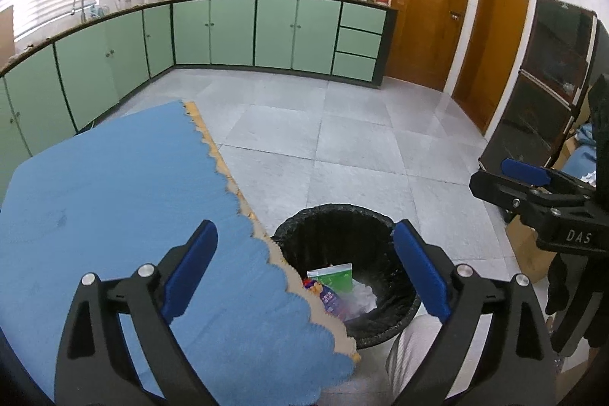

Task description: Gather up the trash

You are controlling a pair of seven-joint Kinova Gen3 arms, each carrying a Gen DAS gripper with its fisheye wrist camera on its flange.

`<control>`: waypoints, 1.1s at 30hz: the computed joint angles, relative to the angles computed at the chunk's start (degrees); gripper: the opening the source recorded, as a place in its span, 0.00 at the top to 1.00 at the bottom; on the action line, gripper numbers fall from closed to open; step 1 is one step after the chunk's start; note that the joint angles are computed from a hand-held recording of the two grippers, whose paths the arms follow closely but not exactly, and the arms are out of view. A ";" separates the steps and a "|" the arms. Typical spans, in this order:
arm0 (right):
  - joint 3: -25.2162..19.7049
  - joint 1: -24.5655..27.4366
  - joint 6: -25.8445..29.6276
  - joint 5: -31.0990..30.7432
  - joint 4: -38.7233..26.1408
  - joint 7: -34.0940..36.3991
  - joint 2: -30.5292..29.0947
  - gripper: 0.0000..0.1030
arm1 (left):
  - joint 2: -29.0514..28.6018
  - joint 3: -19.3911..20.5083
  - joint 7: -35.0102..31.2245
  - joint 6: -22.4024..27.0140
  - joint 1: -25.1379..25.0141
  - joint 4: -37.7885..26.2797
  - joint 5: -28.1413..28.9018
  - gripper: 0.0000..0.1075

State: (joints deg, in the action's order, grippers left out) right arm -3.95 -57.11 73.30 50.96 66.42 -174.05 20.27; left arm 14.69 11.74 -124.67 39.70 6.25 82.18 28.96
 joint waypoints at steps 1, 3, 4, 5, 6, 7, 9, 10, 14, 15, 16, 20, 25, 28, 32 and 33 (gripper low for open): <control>-0.08 -0.43 0.64 0.27 -0.71 0.54 0.21 0.06 | -0.68 0.00 -0.23 0.09 -0.55 0.49 0.68 0.15; -0.06 -1.54 2.10 0.94 -2.25 1.70 0.73 0.06 | -1.81 -0.16 -0.84 -0.13 -1.25 1.44 1.78 0.15; -0.01 -2.32 2.93 1.48 -3.10 2.34 0.98 0.06 | -2.66 -0.26 -1.41 -0.43 -1.70 2.15 2.55 0.15; 0.07 -2.87 3.39 1.80 -3.59 2.66 1.10 0.06 | -3.21 -0.42 -1.88 -0.66 -1.93 2.63 3.11 0.15; 0.14 -3.38 3.73 2.09 -4.04 2.94 1.21 0.06 | -4.00 -0.55 -2.56 -0.86 -2.26 3.22 3.88 0.15; 0.20 -3.95 4.04 2.43 -4.45 3.12 1.26 0.06 | -4.47 -0.72 -3.28 -0.81 -2.49 3.53 4.52 0.15; 0.32 -4.89 4.73 2.86 -5.33 3.48 1.39 0.06 | -5.43 -1.16 -4.64 -0.59 -2.82 4.14 5.62 0.15; 0.40 -5.24 4.96 3.02 -5.74 3.63 1.53 0.06 | -6.02 -1.44 -5.15 -0.51 -2.91 4.48 6.07 0.15; 0.68 -6.42 5.77 3.68 -6.99 4.73 1.83 0.06 | -7.84 -2.49 -8.17 -0.43 -3.51 6.10 9.07 0.15; 0.77 -6.65 5.82 3.78 -7.02 4.76 1.85 0.06 | -8.23 -2.75 -8.79 -0.60 -3.50 6.42 9.66 0.15; 0.83 -6.91 5.91 3.95 -7.25 4.91 1.94 0.06 | -8.38 -2.98 -9.28 -0.74 -3.43 6.55 10.17 0.15; 1.10 -7.46 5.82 4.39 -7.46 5.19 1.96 0.06 | -9.07 -3.76 -10.26 -0.85 -3.20 6.74 11.74 0.15; 1.28 -8.10 5.83 5.18 -7.69 5.45 2.07 0.06 | -10.16 -4.40 -11.41 -1.54 -2.89 7.73 13.17 0.15; 1.29 -8.25 5.69 5.52 -7.43 5.55 1.78 0.06 | -10.60 -4.78 -12.26 -1.90 -2.86 8.29 14.17 0.15; 1.12 -8.54 5.85 6.05 -7.80 6.01 2.01 0.06 | -11.22 -5.28 -12.73 -2.07 -2.79 8.74 14.97 0.15; 1.16 -8.54 5.77 6.05 -7.82 6.09 2.03 0.06 | -11.41 -5.46 -13.01 -1.96 -2.90 8.86 15.32 0.15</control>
